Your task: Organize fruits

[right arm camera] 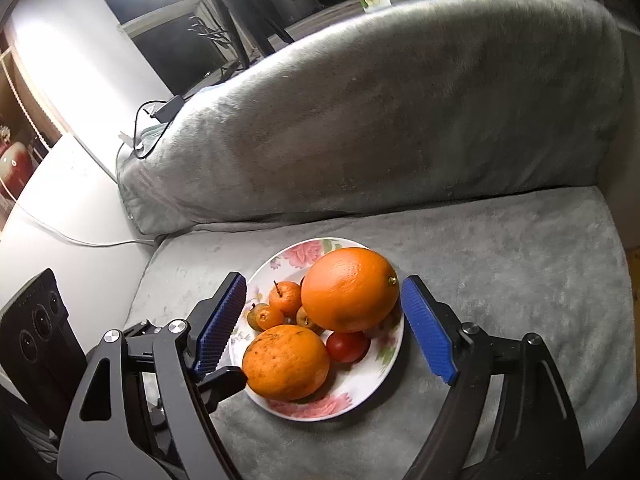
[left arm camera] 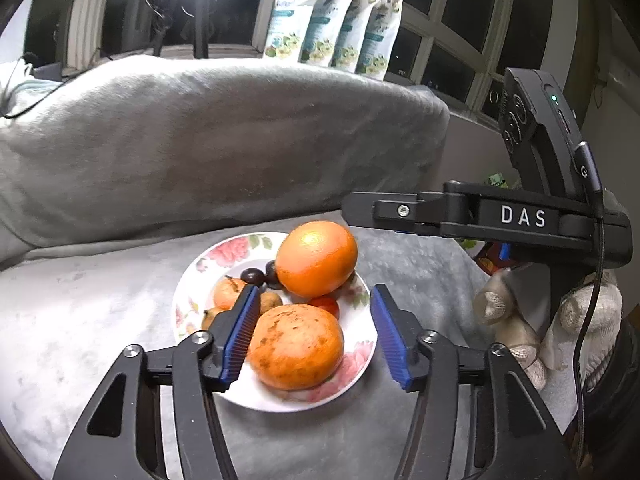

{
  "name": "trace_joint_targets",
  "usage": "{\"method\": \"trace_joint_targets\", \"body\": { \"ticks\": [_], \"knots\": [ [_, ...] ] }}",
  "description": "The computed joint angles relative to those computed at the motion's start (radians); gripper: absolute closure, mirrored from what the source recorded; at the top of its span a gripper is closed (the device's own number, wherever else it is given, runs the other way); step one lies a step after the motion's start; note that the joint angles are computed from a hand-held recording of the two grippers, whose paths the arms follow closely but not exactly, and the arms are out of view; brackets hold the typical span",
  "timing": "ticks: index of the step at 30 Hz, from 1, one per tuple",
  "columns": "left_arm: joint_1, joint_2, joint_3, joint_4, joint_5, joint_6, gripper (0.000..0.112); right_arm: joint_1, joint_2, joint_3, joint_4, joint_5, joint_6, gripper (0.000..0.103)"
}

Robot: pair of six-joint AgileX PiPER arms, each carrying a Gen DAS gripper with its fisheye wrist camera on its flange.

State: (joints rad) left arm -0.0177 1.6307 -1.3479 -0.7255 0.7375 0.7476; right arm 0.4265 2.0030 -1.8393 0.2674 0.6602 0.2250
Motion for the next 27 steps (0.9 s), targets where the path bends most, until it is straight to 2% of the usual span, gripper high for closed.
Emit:
{"method": "trace_joint_targets", "body": {
  "ticks": [4, 7, 10, 13, 15, 21, 23, 27],
  "knots": [
    [0.024, -0.04, 0.032, -0.02, -0.002, 0.031, 0.053, 0.028, -0.05, 0.059, -0.072, -0.042, 0.048, 0.017],
    [0.048, -0.066, 0.055, -0.043, -0.002, 0.056, 0.045, 0.055, -0.085, 0.102, -0.152, -0.07, 0.106, 0.017],
    [0.076, -0.091, 0.071, -0.055, 0.005, 0.066, 0.039, 0.088, -0.117, 0.138, -0.268, -0.087, 0.2, 0.016],
    [0.102, -0.116, 0.09, -0.072, 0.008, 0.081, 0.038, 0.127, -0.158, 0.194, -0.406, -0.117, 0.31, 0.006],
    [0.116, -0.134, 0.101, -0.075, 0.007, 0.085, 0.037, 0.159, -0.186, 0.23, -0.522, -0.128, 0.399, 0.005],
    [0.15, -0.187, 0.14, -0.074, -0.002, 0.102, 0.036, 0.248, -0.245, 0.297, -0.775, -0.106, 0.605, 0.005],
    [0.164, -0.206, 0.154, -0.077, -0.001, 0.11, 0.036, 0.283, -0.26, 0.318, -0.878, -0.083, 0.694, 0.001],
    [0.193, -0.245, 0.18, -0.077, 0.0, 0.114, 0.036, 0.36, -0.292, 0.356, -1.087, -0.008, 0.891, 0.0]
  ]
}}
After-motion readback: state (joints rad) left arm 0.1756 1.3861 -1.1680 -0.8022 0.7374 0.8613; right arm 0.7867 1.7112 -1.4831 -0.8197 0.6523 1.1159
